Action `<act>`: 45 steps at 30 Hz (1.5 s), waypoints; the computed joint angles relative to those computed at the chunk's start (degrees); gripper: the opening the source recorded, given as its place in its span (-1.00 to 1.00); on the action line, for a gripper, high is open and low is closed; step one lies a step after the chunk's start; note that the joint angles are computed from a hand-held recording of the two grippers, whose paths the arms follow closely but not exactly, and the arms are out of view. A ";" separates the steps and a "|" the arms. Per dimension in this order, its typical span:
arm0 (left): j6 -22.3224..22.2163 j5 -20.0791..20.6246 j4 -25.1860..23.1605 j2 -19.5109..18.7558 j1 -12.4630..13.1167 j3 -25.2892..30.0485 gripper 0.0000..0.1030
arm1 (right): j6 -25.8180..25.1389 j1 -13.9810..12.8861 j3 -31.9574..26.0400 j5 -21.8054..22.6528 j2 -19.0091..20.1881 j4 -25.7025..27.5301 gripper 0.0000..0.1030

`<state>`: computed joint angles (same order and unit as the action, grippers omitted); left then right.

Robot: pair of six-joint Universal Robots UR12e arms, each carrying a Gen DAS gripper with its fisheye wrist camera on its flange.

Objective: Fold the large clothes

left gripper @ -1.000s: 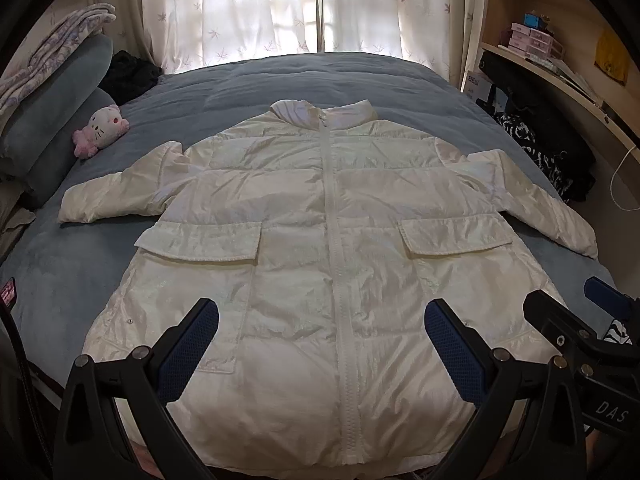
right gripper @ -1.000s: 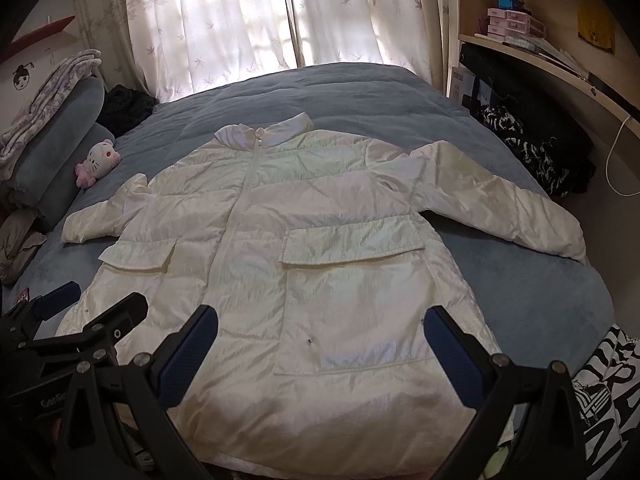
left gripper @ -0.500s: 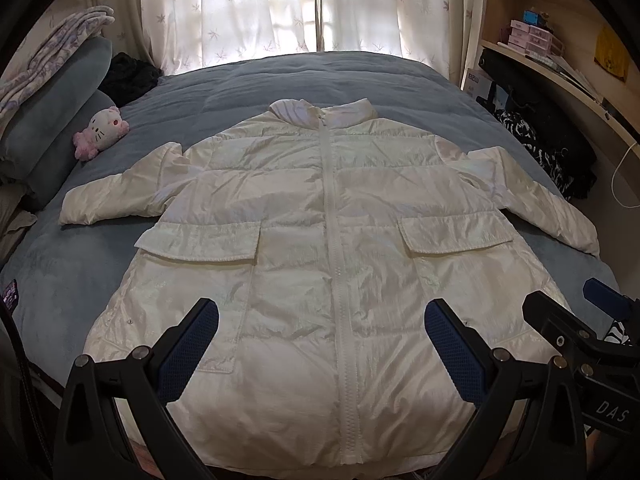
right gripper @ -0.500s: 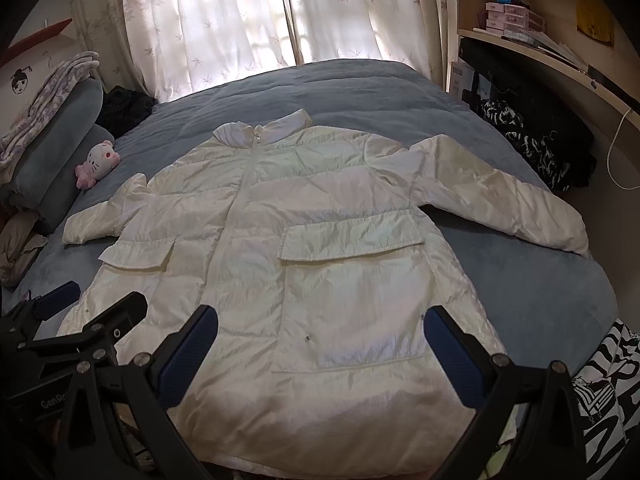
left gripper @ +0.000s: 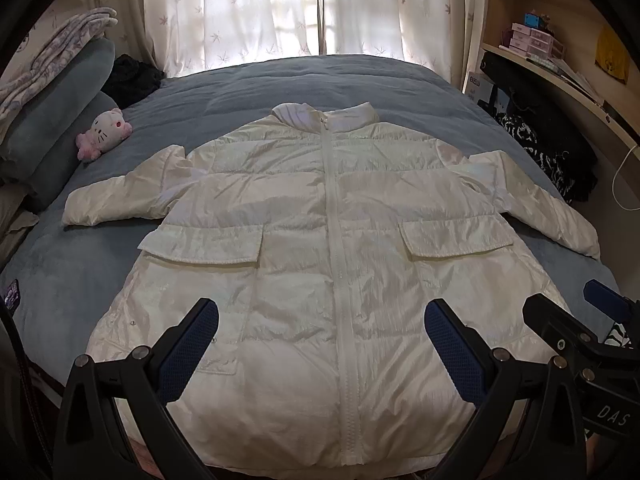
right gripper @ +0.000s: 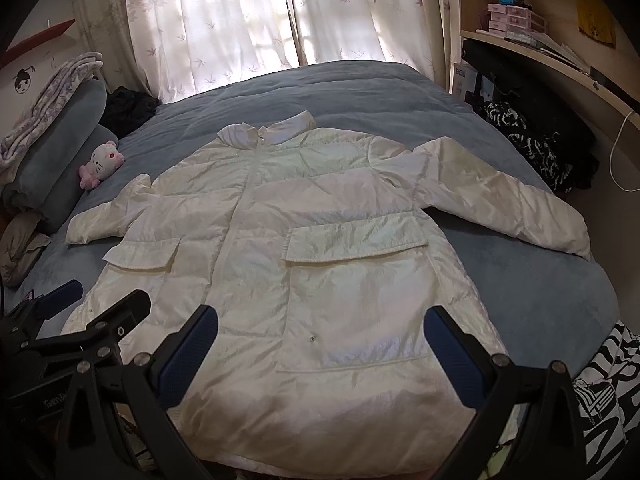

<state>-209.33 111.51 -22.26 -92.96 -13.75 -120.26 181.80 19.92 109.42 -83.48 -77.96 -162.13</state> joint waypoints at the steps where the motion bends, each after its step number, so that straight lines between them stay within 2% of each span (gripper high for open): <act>1: -0.04 0.05 -0.10 0.00 -0.01 0.03 0.98 | -0.03 -0.07 -0.14 0.06 0.03 0.17 1.00; 12: 1.04 -0.99 -1.20 0.16 0.82 1.91 0.98 | -0.25 -0.62 -1.63 0.97 -0.24 1.66 1.00; 19: 4.01 1.47 1.67 -0.66 0.61 4.68 0.98 | -0.15 -2.53 -4.13 3.38 -0.58 2.43 1.00; 23: 6.70 3.16 2.81 -1.82 0.13 7.15 0.98 | -0.71 -3.29 -5.78 2.87 -0.90 1.51 1.00; 28: 8.17 1.17 1.99 -3.16 0.67 10.68 0.98 | -2.53 -4.40 -8.84 1.65 -0.54 2.92 1.00; 31: 8.89 0.90 2.38 -4.50 0.67 12.79 0.98 | -2.61 -5.79 -10.57 3.02 -0.27 4.40 1.00; 37: 12.01 2.66 3.16 -9.17 -0.56 17.89 0.98 | 3.96 -9.98 -13.33 7.92 1.32 7.21 1.00; 41: 12.04 0.59 1.44 -12.59 -0.95 21.37 0.98 | 8.40 -12.42 -14.36 7.38 3.22 9.38 1.00; 45: 12.01 -0.96 0.97 -16.95 -1.76 25.06 0.98 | 13.55 -15.53 -14.73 8.63 5.54 12.51 1.00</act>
<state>-197.32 110.54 -21.29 -109.91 -15.51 -95.21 195.35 4.40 94.69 -74.85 -72.42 -149.62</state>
